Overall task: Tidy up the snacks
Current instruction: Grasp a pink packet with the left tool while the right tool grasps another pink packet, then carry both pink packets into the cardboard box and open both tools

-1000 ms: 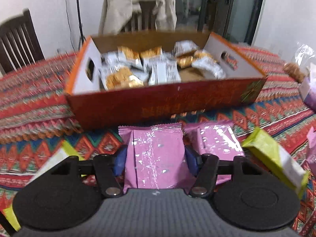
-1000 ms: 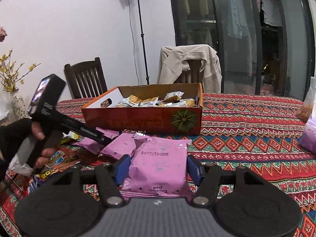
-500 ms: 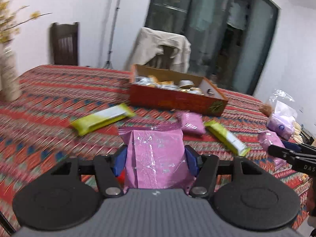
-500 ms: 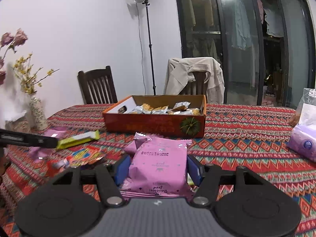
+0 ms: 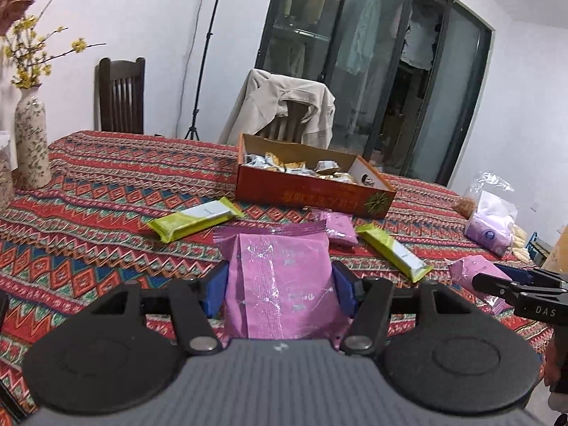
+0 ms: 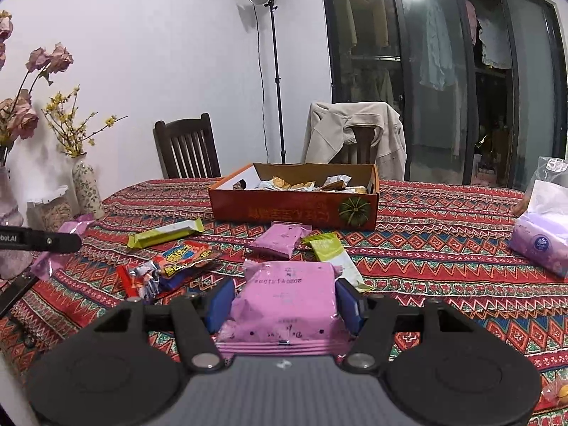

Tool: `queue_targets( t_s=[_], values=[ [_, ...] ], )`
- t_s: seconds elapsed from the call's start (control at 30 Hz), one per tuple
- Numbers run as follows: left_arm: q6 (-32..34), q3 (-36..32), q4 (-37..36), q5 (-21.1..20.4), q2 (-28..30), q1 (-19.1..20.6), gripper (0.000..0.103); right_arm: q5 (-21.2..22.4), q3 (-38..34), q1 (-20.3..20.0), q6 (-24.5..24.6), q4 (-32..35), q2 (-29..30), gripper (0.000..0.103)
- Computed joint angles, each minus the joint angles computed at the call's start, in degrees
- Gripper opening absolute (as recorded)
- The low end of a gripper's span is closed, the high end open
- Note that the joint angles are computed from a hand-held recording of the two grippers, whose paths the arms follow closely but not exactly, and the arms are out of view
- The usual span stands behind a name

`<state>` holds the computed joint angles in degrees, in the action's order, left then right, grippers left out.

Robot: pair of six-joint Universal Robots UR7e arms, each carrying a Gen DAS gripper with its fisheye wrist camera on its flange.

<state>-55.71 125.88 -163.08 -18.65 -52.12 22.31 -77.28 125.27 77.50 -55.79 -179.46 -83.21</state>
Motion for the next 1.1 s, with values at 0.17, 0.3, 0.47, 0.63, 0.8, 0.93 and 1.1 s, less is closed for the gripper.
queue_targets(
  t_s=[0.17,0.3,0.47,0.63,0.8,0.93,1.1],
  values=[
    [23.26,-6.14,-17.61,-3.9,4.26,4.61,0.062,2.36,-4.45,0.83,1.08,5.1,0.9,0.061],
    [42.01,-16.59,-25.76,-9.14,8.27,10.34,0.062,2.46,-11.3,3.9,0.5,5.75,5.32,0.061],
    [50.66,-33.71,-20.95,-17.14,13.0,18.92,0.062,0.49,-26.89,8.43,3.1,11.25,15.82,0.061],
    [52.23,-52.13,-10.63,-20.11,20.82,25.4,0.062,-4.39,-44.56,11.66,6.33,16.72,28.95,0.061],
    [52.49,-67.13,-0.45,-21.41,28.52,29.86,0.062,-10.31,-61.61,13.12,8.13,21.74,41.91,0.061],
    [53.2,-77.66,6.35,-21.13,34.26,32.31,0.062,-14.88,-72.66,13.73,7.71,24.32,50.56,0.061],
    [52.8,-88.74,14.12,-20.62,40.21,34.69,0.062,-18.83,-86.61,13.99,7.83,31.79,60.21,0.061]
  ],
)
